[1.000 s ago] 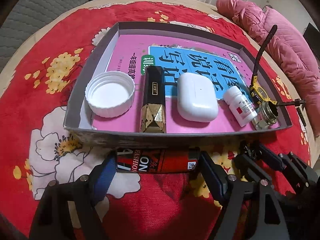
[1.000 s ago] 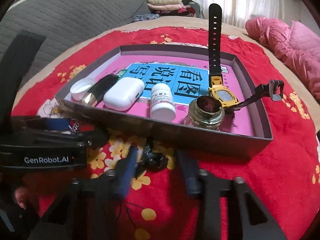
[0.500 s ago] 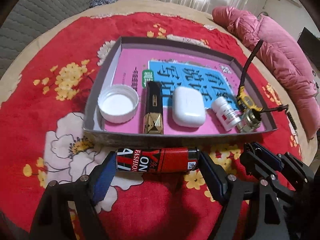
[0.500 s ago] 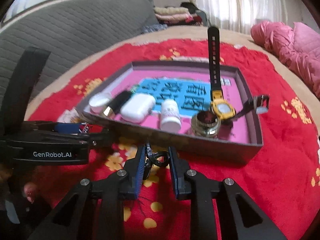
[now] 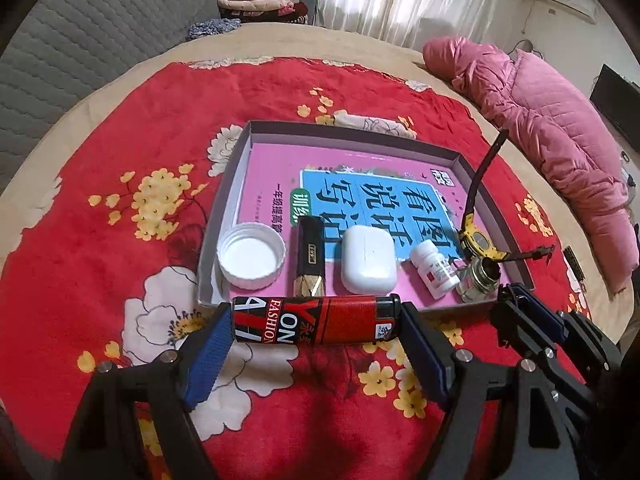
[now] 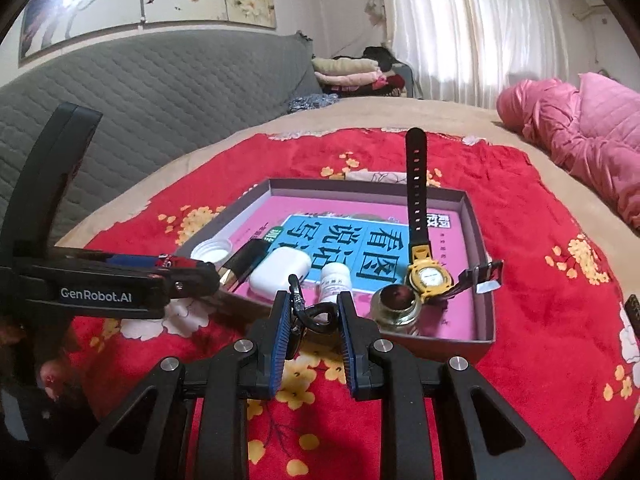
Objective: Organize rigid objects
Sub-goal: 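Close left tool on the red lighter while right tool closes on the black clip, then carry the lighter into the box with left tool while right tool lowers the clip inside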
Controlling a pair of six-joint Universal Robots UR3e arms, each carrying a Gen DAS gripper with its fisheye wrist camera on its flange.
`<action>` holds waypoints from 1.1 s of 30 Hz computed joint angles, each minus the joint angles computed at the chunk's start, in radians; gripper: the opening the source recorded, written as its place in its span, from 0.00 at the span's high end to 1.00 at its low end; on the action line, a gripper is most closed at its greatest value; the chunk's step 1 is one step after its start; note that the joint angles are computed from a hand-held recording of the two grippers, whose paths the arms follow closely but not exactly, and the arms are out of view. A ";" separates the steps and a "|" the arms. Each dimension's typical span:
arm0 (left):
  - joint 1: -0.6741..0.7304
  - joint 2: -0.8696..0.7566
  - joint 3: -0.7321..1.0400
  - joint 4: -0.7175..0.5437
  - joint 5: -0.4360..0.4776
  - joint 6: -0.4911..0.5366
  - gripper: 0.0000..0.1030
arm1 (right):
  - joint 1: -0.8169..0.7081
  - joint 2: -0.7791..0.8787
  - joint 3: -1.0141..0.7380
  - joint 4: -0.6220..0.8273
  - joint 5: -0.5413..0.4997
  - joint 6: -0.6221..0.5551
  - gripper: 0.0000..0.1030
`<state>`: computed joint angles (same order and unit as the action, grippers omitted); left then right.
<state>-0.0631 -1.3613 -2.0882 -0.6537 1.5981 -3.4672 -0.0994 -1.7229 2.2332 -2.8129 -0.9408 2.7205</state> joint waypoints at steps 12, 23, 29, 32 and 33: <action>0.054 -0.056 0.039 0.049 0.012 0.031 0.22 | 0.098 0.167 -0.104 -0.143 -0.097 0.066 0.77; 0.073 -0.142 0.064 0.095 0.020 0.051 0.22 | 0.115 0.244 -0.140 -0.173 -0.124 0.091 0.77; 0.079 -0.166 0.054 0.118 0.014 0.053 0.22 | 0.124 0.275 -0.158 -0.182 -0.130 0.099 0.77; 0.083 -0.176 0.048 0.130 0.011 0.053 0.22 | 0.135 0.292 -0.170 -0.189 -0.136 0.107 0.77; 0.084 -0.178 0.045 0.134 0.010 0.054 0.22 | 0.138 0.297 -0.173 -0.192 -0.139 0.109 0.77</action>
<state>0.0211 -1.5396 -2.0429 -0.5197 1.6078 -3.4134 0.0390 -1.4260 2.0606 -3.0051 -1.0795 2.8294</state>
